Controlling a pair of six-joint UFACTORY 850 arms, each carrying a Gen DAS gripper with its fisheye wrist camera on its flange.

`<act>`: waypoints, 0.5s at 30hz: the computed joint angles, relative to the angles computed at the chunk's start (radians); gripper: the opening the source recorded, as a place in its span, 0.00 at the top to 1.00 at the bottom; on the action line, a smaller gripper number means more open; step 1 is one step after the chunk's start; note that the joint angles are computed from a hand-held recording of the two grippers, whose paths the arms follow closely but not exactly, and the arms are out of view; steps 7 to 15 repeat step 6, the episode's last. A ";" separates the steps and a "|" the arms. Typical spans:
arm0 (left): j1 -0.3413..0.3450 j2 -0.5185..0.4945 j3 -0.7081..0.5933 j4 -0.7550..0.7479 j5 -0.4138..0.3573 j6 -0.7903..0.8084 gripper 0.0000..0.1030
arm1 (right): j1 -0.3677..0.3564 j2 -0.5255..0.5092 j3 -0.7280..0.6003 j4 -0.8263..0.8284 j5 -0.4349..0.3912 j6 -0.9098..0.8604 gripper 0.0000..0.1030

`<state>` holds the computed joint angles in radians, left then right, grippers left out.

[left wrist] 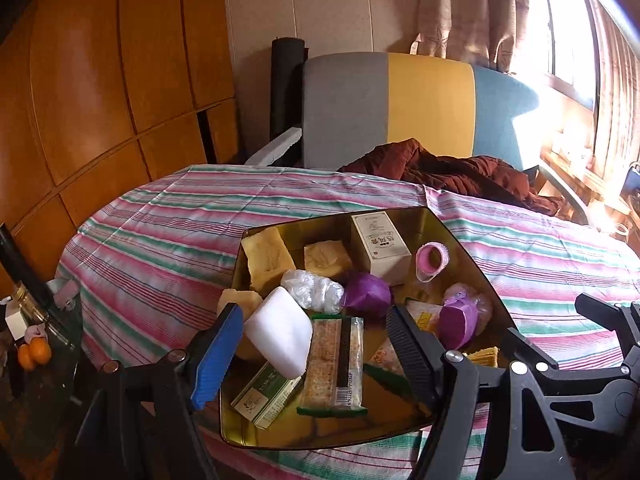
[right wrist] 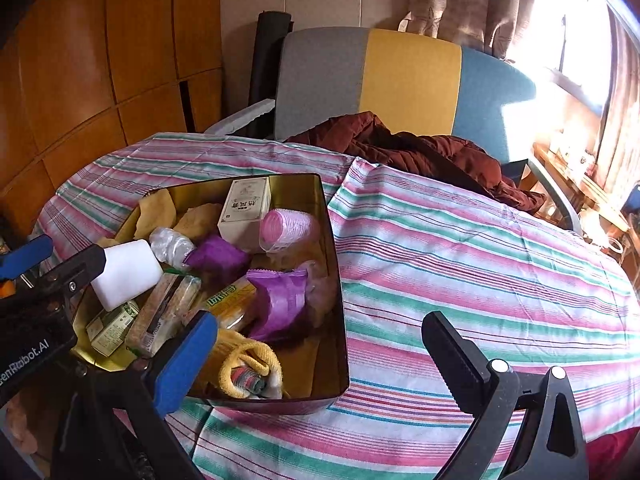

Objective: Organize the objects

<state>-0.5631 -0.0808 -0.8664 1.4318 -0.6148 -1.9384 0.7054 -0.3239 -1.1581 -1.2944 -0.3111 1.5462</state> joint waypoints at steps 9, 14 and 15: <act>0.010 0.001 0.001 -0.002 0.015 -0.016 0.28 | -0.001 -0.001 -0.001 -0.006 0.002 0.007 0.00; 0.010 0.001 0.001 -0.002 0.015 -0.016 0.28 | -0.001 -0.001 -0.001 -0.006 0.002 0.007 0.00; 0.010 0.001 0.001 -0.002 0.015 -0.016 0.28 | -0.001 -0.001 -0.001 -0.006 0.002 0.007 0.00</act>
